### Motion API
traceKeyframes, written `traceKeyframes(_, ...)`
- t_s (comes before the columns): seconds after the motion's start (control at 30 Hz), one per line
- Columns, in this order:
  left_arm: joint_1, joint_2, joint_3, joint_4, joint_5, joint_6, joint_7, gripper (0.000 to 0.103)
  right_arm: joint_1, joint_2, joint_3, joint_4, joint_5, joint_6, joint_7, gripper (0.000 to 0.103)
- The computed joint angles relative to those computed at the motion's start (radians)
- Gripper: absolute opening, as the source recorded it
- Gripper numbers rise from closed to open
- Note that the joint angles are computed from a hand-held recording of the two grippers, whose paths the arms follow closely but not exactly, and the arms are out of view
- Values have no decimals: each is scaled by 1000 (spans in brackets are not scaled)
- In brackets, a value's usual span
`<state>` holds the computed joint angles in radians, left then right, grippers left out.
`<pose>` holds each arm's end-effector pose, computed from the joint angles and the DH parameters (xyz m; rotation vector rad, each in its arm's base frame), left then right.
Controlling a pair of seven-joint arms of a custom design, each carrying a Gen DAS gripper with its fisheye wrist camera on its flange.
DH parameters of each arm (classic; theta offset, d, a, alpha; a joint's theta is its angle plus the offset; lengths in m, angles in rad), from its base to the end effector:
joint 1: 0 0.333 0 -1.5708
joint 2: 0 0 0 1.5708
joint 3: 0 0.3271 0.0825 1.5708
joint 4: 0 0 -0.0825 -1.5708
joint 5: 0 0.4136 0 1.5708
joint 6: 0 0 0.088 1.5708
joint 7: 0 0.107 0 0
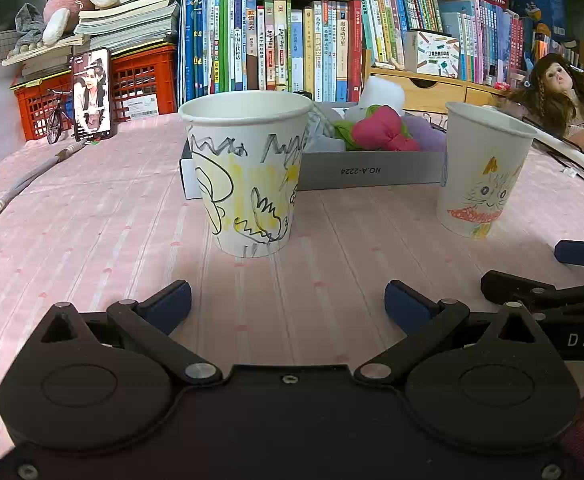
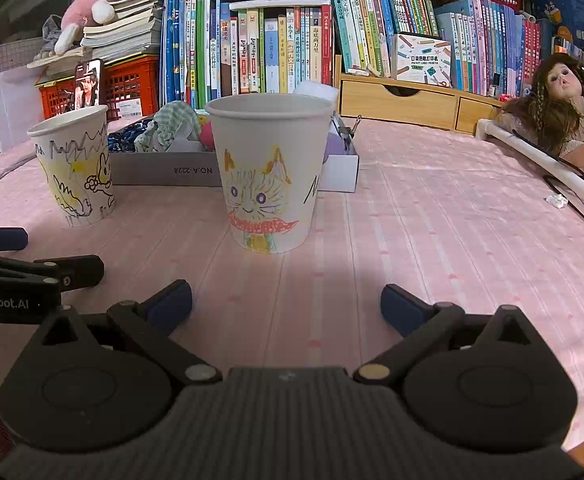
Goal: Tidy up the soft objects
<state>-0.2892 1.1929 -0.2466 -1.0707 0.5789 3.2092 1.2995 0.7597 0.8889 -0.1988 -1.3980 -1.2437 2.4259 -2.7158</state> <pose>0.7436 -0.3901 0.1978 -1.1504 2.1537 -1.1398 0.6424 0.4385 0.1839 -1.3285 1.9708 -1.0684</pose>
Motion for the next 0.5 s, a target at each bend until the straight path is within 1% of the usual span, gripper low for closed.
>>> traceKeyframes(0.5, -10, 1, 16, 5, -1, 2, -16, 103, 1, 1, -1, 0, 0, 1, 0, 103)
